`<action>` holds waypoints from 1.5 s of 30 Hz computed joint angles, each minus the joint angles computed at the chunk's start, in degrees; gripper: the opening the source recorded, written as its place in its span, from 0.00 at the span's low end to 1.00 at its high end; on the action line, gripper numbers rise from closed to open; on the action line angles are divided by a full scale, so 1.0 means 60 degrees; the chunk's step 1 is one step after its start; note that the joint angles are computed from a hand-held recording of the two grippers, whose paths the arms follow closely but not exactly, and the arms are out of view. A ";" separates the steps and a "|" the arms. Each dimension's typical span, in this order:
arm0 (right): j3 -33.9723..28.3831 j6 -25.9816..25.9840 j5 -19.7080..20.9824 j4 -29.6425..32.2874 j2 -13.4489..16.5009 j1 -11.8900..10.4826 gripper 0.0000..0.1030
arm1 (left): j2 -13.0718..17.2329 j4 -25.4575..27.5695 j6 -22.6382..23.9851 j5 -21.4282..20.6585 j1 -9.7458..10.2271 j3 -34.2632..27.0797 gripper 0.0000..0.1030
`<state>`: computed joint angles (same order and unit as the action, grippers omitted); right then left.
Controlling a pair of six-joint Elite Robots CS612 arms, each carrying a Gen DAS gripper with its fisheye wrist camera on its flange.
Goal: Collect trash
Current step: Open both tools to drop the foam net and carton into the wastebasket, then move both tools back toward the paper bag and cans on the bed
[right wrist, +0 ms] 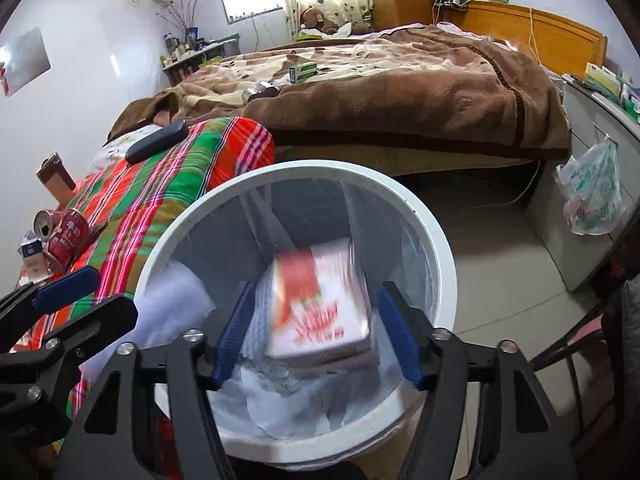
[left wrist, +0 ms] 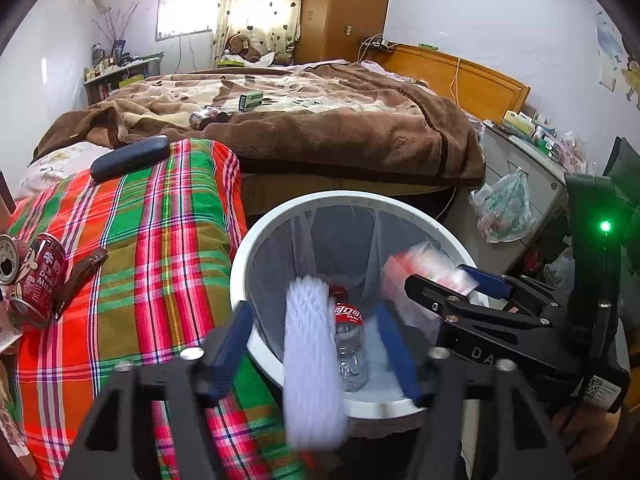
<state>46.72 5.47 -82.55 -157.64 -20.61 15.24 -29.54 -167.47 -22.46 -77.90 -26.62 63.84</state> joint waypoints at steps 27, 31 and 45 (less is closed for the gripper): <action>0.0578 -0.0133 0.0440 -0.1477 -0.0281 0.0423 0.65 | -0.1537 -0.1723 -0.1309 0.1634 0.0116 0.3086 0.64; 0.0529 -0.0252 0.0835 -0.1464 -0.0258 0.0514 0.65 | -0.1879 -0.1950 -0.1706 0.2374 0.0138 0.3841 0.64; 0.0053 -0.0893 0.1490 -0.0883 -0.0031 0.0902 0.65 | -0.2599 -0.1579 -0.3623 0.3457 0.0406 0.5375 0.68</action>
<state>47.04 0.11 -73.61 -162.93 -20.80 20.65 -45.13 -176.95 -44.20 -57.16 -24.19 96.09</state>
